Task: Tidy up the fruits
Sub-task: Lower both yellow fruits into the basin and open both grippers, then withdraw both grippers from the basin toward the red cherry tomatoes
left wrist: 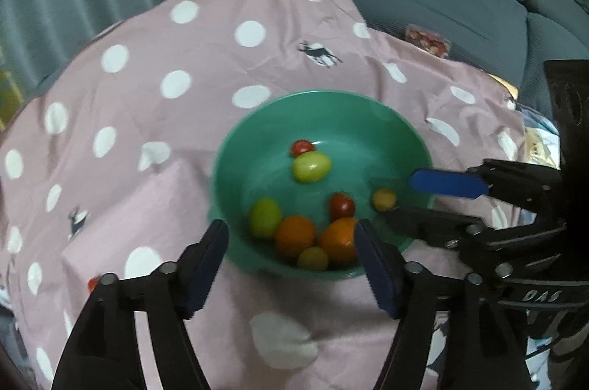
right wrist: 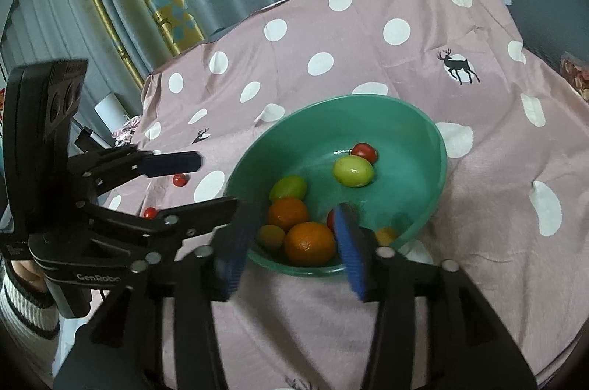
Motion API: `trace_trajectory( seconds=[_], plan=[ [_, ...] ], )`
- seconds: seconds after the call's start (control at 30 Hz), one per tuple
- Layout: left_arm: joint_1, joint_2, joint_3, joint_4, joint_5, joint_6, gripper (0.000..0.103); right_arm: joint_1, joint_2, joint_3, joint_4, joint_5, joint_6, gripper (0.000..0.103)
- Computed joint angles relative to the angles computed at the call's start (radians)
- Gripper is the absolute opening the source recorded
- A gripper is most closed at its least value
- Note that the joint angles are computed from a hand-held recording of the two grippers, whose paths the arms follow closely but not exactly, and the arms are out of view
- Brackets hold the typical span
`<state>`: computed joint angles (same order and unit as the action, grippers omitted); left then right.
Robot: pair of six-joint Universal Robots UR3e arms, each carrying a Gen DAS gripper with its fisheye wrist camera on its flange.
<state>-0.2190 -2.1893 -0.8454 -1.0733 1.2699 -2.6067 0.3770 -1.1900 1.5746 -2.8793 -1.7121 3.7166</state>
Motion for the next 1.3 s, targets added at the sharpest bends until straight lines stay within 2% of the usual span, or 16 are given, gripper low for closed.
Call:
trace_trajectory(
  seconds=[0.07, 0.23, 0.33, 0.43, 0.73, 1.07, 1.3],
  plan=[
    [0.014, 0.048, -0.082, 0.05, 0.013, -0.019, 0.081, 0.013, -0.006, -0.006, 0.013, -0.017, 0.01, 0.058],
    [0.069, 0.202, -0.341, 0.204, 0.047, -0.065, 0.083, 0.043, -0.024, -0.003, 0.012, -0.023, 0.044, 0.068],
    [0.108, 0.298, -0.494, 0.284, 0.056, -0.085, 0.09, 0.073, -0.019, -0.03, 0.039, -0.033, 0.047, 0.069],
    [0.148, 0.383, -0.618, 0.332, 0.057, -0.074, 0.09, 0.11, -0.001, -0.077, 0.072, -0.045, 0.043, 0.071],
    [0.266, 0.54, -0.818, 0.364, 0.041, -0.06, 0.091, 0.182, 0.09, -0.263, 0.185, -0.044, 0.004, 0.072],
    [0.372, 0.613, -0.935, 0.36, -0.018, -0.021, 0.091, 0.217, 0.216, -0.492, 0.351, -0.018, -0.027, 0.072],
    [0.437, 0.634, -0.984, 0.349, -0.041, 0.0, 0.091, 0.24, 0.341, -0.725, 0.487, -0.004, -0.061, 0.072]
  ],
)
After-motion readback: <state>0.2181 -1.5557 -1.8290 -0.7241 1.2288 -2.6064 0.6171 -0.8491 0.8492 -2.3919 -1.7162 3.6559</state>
